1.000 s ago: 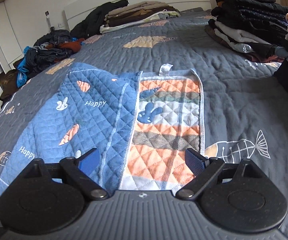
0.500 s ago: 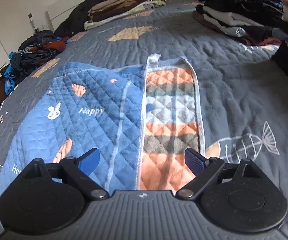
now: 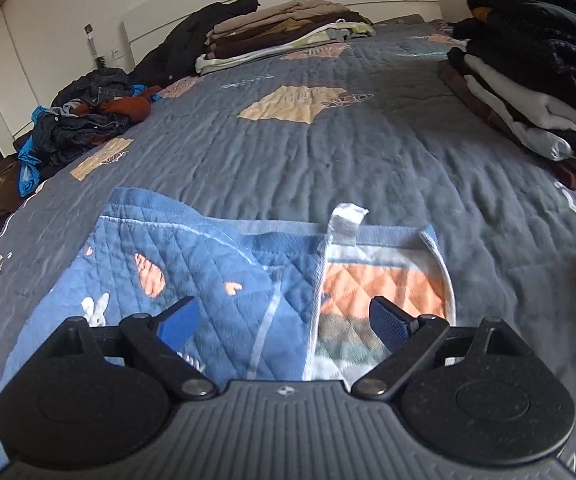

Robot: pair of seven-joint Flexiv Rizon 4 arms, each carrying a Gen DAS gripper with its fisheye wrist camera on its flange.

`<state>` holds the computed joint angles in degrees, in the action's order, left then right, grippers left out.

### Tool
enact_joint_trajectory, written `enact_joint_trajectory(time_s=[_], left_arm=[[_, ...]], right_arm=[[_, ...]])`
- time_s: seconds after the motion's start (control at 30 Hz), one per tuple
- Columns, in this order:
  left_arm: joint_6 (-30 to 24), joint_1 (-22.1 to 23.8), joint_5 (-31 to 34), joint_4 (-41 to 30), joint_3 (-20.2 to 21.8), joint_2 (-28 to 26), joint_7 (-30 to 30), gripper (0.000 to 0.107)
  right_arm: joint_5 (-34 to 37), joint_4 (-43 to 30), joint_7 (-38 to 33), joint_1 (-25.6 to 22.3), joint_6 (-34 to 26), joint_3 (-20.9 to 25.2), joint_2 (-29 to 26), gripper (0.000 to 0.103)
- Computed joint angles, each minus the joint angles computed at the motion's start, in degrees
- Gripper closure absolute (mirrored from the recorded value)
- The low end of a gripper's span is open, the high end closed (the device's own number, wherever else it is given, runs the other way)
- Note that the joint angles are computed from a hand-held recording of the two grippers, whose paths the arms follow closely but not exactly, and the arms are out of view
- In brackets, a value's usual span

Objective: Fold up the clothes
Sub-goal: 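Grasp the folded edge by the white tag with the right gripper and tug straight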

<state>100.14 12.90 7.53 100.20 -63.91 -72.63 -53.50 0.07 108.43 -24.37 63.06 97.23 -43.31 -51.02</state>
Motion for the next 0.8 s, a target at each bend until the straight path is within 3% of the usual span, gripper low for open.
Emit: enact_joint_trajectory(time_s=[0.13, 0.27, 0.47, 0.57, 0.63, 0.7, 0.73, 0.8], left_arm=[[0.5, 1.4, -0.6, 1.0, -0.2, 0.7, -1.8, 0.028], [0.1, 3.5, 0.1, 1.9, -2.4, -0.2, -2.3, 0.028], [0.1, 4.2, -0.2, 2.0, -3.0, -0.5, -3.5, 0.028], [0.1, 4.0, -0.5, 1.7, -2.6, -0.1, -4.5, 0.028], [0.0, 4.1, -0.2, 1.9, -2.6, -0.1, -4.6, 0.028], [0.0, 4.0, -0.1, 1.9, -2.4, 0.1, -4.7, 0.028], [0.0, 4.0, 0.0, 1.9, -2.3, 0.1, -4.7, 0.028], [0.1, 3.9, -0.1, 1.9, -2.0, 0.3, -4.9, 0.028]], right_arm=[[-3.7, -4.9, -0.4, -8.6, -4.0, 7.0, 1.0, 0.011], [-5.2, -8.3, -0.7, -16.5, -0.7, 15.0, 0.9, 0.012], [-9.8, -12.6, 2.2, -19.5, -10.0, 17.2, -0.2, 0.014], [-11.6, -13.0, 4.4, -20.0, -9.0, 17.1, -1.1, 0.018], [-12.8, -13.5, 5.3, -20.5, -7.4, 17.4, -1.8, 0.036], [-13.8, -14.5, 5.7, -20.7, -8.5, 17.6, -2.0, 0.086], [-14.5, -14.7, 6.3, -20.1, -9.4, 16.8, -2.1, 0.096], [-15.2, -14.1, 7.8, -19.5, -8.5, 15.7, -2.1, 0.098]])
